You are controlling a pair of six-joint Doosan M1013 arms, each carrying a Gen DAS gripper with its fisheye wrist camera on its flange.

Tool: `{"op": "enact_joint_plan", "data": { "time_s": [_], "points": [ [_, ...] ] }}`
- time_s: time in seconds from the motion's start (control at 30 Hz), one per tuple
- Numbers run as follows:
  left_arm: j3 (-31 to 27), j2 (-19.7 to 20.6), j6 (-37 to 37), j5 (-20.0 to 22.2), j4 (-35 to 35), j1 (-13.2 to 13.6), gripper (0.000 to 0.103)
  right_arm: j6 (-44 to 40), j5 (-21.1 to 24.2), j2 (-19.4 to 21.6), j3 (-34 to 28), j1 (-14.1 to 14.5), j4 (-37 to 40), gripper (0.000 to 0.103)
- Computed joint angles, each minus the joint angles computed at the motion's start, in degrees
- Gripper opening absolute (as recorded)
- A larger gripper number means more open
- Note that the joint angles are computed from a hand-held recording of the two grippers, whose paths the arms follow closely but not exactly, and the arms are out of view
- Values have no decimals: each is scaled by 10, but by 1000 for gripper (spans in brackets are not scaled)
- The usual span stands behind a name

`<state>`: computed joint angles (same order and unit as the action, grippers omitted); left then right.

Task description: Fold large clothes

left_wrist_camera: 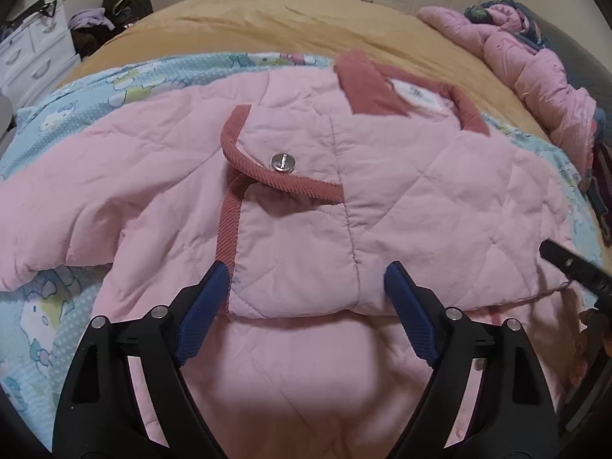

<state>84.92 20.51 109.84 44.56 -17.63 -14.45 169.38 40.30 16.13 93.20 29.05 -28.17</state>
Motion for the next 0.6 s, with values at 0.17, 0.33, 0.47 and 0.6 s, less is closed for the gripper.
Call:
{"op": "enact_joint_plan", "data": {
  "time_s": [0.17, 0.33, 0.47, 0.6],
  "points": [
    [-2, -14, 26, 16, -65, 15, 94, 48, -14, -18, 3, 14, -50, 97],
    [-6, -25, 8, 25, -70, 25, 94, 53, -18, -25, -7, 30, -89, 99],
    [-9, -30, 1, 24, -62, 37, 94, 98, 3, -27, -18, 51, -151, 99],
    [-10, -33, -1, 23, -64, 56, 94, 112, 8, -22, -35, 66, -183, 99]
  ]
}}
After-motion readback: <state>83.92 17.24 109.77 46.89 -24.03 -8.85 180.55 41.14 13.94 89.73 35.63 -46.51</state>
